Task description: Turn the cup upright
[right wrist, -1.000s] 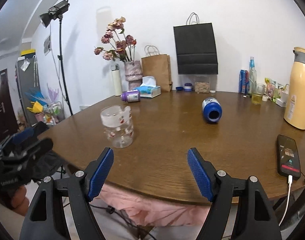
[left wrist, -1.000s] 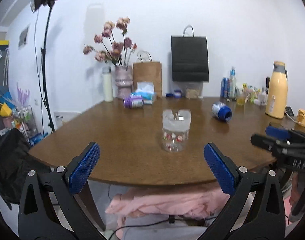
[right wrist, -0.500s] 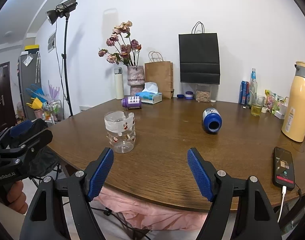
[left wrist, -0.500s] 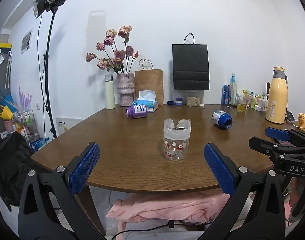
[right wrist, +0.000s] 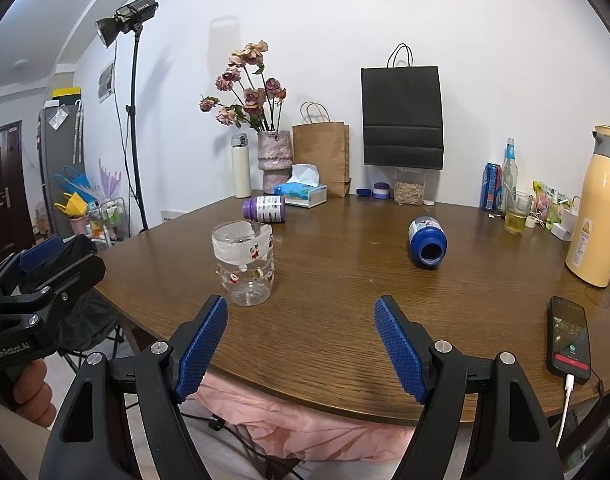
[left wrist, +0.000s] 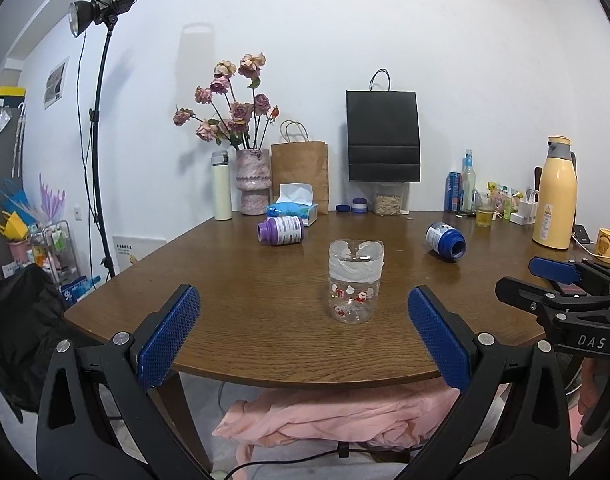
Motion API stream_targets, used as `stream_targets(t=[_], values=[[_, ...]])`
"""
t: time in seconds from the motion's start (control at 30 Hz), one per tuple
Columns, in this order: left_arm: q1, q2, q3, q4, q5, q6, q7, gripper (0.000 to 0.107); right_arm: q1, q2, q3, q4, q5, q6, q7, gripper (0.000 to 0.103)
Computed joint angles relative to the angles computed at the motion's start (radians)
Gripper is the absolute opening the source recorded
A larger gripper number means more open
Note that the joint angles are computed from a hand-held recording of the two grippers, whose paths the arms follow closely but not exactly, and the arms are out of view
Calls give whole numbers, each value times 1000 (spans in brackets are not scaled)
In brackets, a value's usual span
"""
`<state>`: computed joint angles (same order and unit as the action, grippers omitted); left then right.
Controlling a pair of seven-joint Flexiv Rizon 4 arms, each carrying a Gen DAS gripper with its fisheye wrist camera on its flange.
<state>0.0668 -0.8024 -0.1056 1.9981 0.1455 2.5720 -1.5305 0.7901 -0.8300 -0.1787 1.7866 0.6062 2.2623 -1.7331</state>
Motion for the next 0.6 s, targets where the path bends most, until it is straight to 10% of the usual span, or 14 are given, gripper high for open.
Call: stream_targets(t=[0.6], values=[[-4, 0, 2, 0, -5, 2, 1, 103, -1, 0, 1, 0, 1, -2, -1, 81]])
